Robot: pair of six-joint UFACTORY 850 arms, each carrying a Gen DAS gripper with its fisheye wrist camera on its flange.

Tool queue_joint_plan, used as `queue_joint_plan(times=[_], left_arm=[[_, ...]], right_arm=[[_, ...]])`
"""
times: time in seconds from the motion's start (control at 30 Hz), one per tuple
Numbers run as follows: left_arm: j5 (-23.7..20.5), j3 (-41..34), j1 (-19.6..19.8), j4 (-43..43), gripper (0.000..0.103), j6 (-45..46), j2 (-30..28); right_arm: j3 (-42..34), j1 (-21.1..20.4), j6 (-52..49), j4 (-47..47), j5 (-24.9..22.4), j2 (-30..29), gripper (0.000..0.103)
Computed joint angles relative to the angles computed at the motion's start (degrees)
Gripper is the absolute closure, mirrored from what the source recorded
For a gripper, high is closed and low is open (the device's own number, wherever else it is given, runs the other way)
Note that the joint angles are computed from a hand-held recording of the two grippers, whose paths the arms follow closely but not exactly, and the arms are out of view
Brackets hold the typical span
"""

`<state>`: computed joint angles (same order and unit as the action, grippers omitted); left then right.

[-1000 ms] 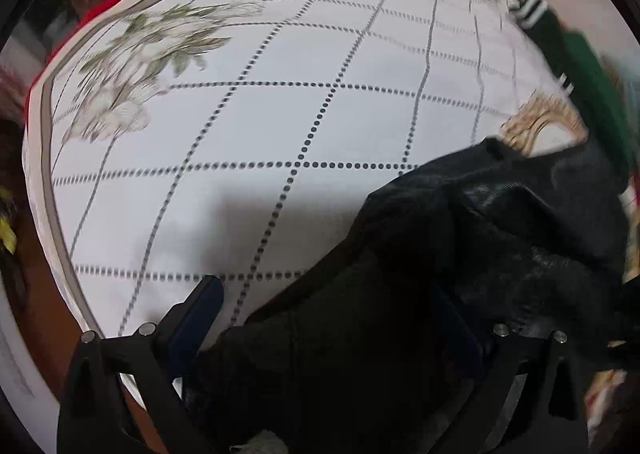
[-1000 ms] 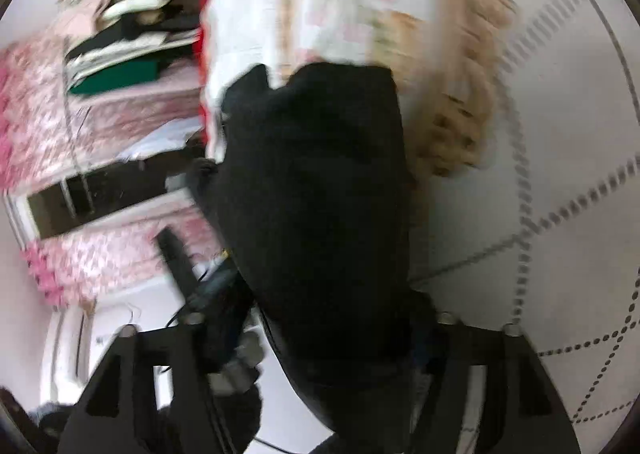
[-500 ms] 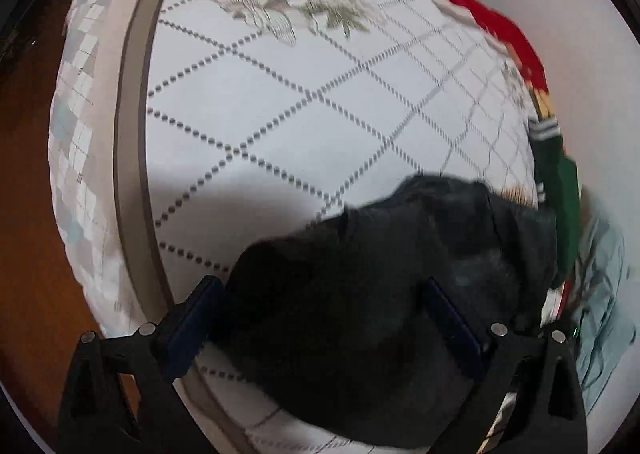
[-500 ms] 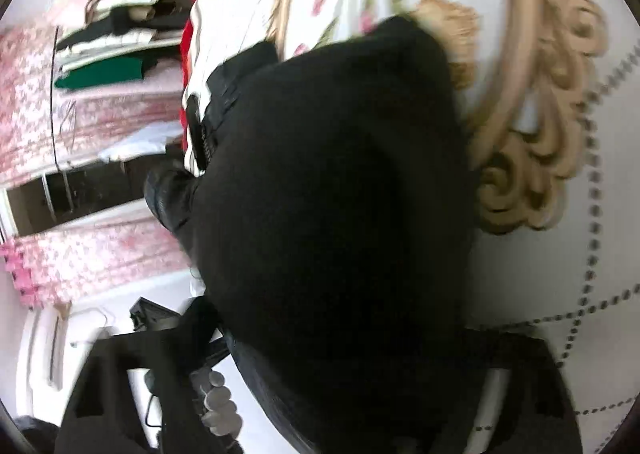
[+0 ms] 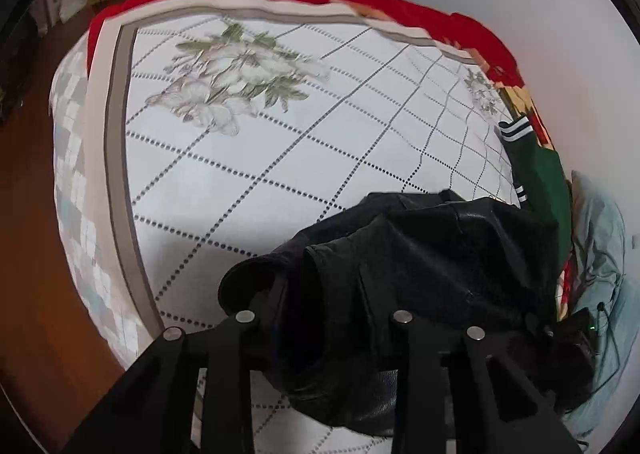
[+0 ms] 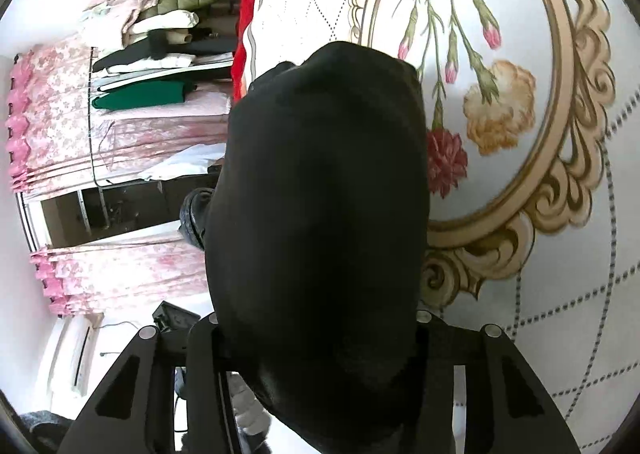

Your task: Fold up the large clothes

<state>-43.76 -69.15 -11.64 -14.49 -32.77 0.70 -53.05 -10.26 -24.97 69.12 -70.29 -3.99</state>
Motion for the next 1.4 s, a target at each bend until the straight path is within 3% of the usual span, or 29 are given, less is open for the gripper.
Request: queue_joint_plan(times=[0.07,0.13,0.27,0.3,0.33,0.37,0.53,0.77,0.87,0.9,0.93,1.0,1.1,1.4], left_arm=[[-1.25,1.31,2.0,-5.47,0.071,0.88,1.03],[-1.36,3.42,3.33,-8.44,0.064,0.38,3.13],[-0.57,6.96,3.71,-9.82,0.054,-2.38,7.28],[-0.4,7.86,3.76,-10.56,0.048,-2.52,8.08],[-0.28,8.34,3.68,-10.88,0.034,-2.75,8.5],[0.12,9.05,3.66,-12.02,0.031,-2.45,8.8],[2.32,12.45,2.85,-23.13,0.031,1.75,7.94],[10.09,10.86,0.22,-24.2,0.031,2.37,3.26],[13.0,8.42,-1.36,-17.29,0.033,-1.95,1.01],[14.14,8.02,-1.85,-14.79,0.04,-3.66,0.66],[15.14,7.68,-2.25,-12.41,0.06,-5.15,0.45],[15.32,6.21,-2.83,-6.87,0.07,-7.36,-0.04],[14.88,4.06,-2.76,-5.09,0.082,-5.31,-0.34],[10.24,-4.78,-1.86,-4.32,0.087,0.66,-2.22]], right_arm=[[0.04,-0.03,1.27,-2.06,0.37,-1.12,0.051],[-0.17,-0.69,2.39,-3.46,-1.31,-2.7,0.041],[0.12,-1.46,1.4,-5.01,-1.95,-4.26,0.03],[-0.59,-0.94,1.46,-4.75,-2.04,-5.09,0.027],[-0.93,-0.69,1.03,-4.81,-1.98,-5.73,0.025],[-1.25,-0.45,1.02,-4.75,-1.89,-6.03,0.023],[-0.36,-1.22,0.45,-3.88,-3.03,-6.31,0.019],[-0.09,-0.78,-1.35,-2.93,-1.67,-6.76,0.016],[1.6,-0.41,-3.86,-0.43,1.81,-5.05,0.015],[2.41,-0.05,-5.19,0.44,3.81,-3.88,0.017],[3.02,-0.05,-5.73,0.42,4.96,-3.04,0.026],[3.66,0.09,-6.12,1.6,6.78,-2.08,0.037],[3.48,-0.47,-6.33,4.41,5.38,-2.11,0.048],[-1.83,-0.91,-3.92,5.69,2.34,-1.3,0.055]])
